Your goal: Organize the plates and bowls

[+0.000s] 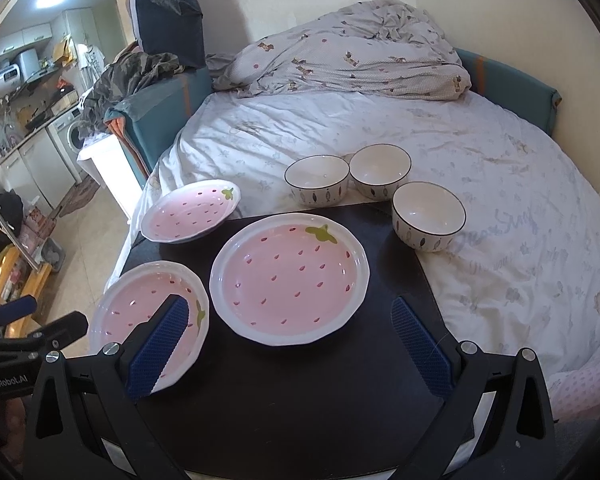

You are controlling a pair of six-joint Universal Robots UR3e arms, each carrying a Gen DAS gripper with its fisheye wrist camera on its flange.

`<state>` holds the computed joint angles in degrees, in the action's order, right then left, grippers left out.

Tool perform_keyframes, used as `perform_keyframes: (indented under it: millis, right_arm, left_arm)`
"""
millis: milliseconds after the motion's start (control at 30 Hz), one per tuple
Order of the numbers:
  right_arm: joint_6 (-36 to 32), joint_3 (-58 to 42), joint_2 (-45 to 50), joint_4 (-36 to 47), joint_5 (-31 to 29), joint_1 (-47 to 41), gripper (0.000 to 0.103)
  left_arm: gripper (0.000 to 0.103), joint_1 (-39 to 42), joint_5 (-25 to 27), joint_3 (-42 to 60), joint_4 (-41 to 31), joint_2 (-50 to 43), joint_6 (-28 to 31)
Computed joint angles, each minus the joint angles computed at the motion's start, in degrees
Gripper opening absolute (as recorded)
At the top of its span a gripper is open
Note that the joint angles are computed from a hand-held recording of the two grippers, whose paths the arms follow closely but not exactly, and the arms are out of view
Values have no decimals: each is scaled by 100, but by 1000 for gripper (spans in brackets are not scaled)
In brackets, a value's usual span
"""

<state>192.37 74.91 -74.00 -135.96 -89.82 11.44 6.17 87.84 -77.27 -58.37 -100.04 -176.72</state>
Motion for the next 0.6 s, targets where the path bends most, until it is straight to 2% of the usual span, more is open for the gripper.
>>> perform_keyframes:
  millis: [133,200,300,433,533,600]
  right_arm:
    - [42,135,-138,5,246,-190,103]
    - [-54,182,-215,23,379,-291,103]
    - [-187,245,-328,102,485,-422,103]
    - [-145,435,-531,178,523,-641,103]
    - [-110,485,-597,280,583,-793,103]
    - [-177,590,-668,117,498,-828,103]
  left_arm:
    - [103,-84,13,393,-322,-188,-30]
    - [103,-258,288,758,-515,-381,-46]
    - [103,-415,513,906,-283,-438,25]
    - [103,-351,294,1151,-271,-456,-47]
    - [103,-432,414,1710,-644,-715,-122]
    - [103,-404,227,1890,-780,-767,-195]
